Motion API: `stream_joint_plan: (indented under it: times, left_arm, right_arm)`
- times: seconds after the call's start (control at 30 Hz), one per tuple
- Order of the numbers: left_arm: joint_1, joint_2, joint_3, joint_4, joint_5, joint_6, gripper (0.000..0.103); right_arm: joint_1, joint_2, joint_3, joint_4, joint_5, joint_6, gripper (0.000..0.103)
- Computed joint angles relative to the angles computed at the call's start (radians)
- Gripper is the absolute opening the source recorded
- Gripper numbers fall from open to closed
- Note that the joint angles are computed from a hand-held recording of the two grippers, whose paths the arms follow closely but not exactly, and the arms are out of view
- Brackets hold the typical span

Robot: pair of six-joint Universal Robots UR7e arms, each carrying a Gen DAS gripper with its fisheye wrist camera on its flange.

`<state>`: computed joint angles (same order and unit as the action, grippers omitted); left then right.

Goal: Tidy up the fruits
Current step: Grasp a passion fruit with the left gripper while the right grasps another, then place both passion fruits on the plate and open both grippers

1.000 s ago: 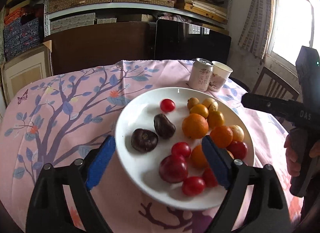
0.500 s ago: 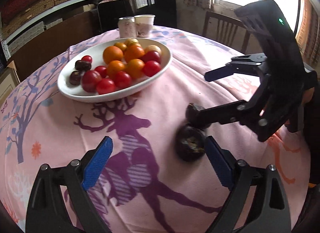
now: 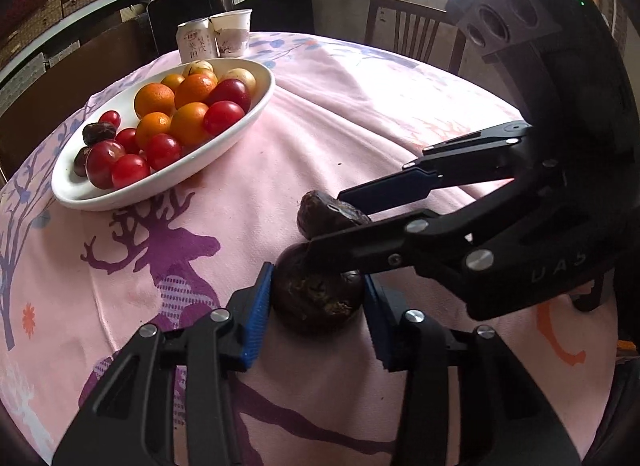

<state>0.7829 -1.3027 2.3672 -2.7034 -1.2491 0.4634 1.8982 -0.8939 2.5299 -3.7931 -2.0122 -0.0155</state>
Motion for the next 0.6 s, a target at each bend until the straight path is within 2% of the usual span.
stream_joint_plan:
  times: [0.13, 0.23, 0.33, 0.4, 0.43, 0.5, 0.57, 0.6]
  left_arm:
    - [0.012, -0.021, -0.019, 0.061, -0.024, -0.010, 0.042]
    - [0.011, -0.042, -0.023, 0.069, -0.006, -0.021, 0.042]
    - [0.007, -0.064, -0.042, 0.041, 0.019, -0.021, 0.042]
    - [0.007, -0.059, -0.074, -0.004, 0.024, -0.018, 0.042]
    - [0.009, -0.047, -0.088, -0.046, 0.026, 0.003, 0.042]
    - [0.008, 0.009, -0.129, -0.144, 0.085, 0.016, 0.042]
    - [0.036, 0.080, -0.220, -0.132, 0.100, -0.033, 0.042]
    - [0.062, 0.109, -0.280, -0.073, 0.063, -0.056, 0.042]
  right_arm:
    - [0.036, 0.008, 0.004, -0.014, -0.035, 0.006, 0.041]
    - [0.051, 0.002, -0.008, -0.022, -0.075, 0.005, 0.041]
    - [0.062, -0.030, -0.019, -0.036, -0.099, -0.009, 0.041]
    - [0.088, -0.048, -0.047, -0.039, -0.161, -0.043, 0.041]
    - [0.094, -0.056, -0.070, -0.028, -0.186, -0.063, 0.041]
    - [0.092, -0.070, -0.127, 0.001, -0.214, -0.105, 0.041]
    - [0.084, -0.067, -0.187, 0.026, -0.225, -0.163, 0.041]
    - [0.080, -0.056, -0.221, 0.033, -0.234, -0.198, 0.041]
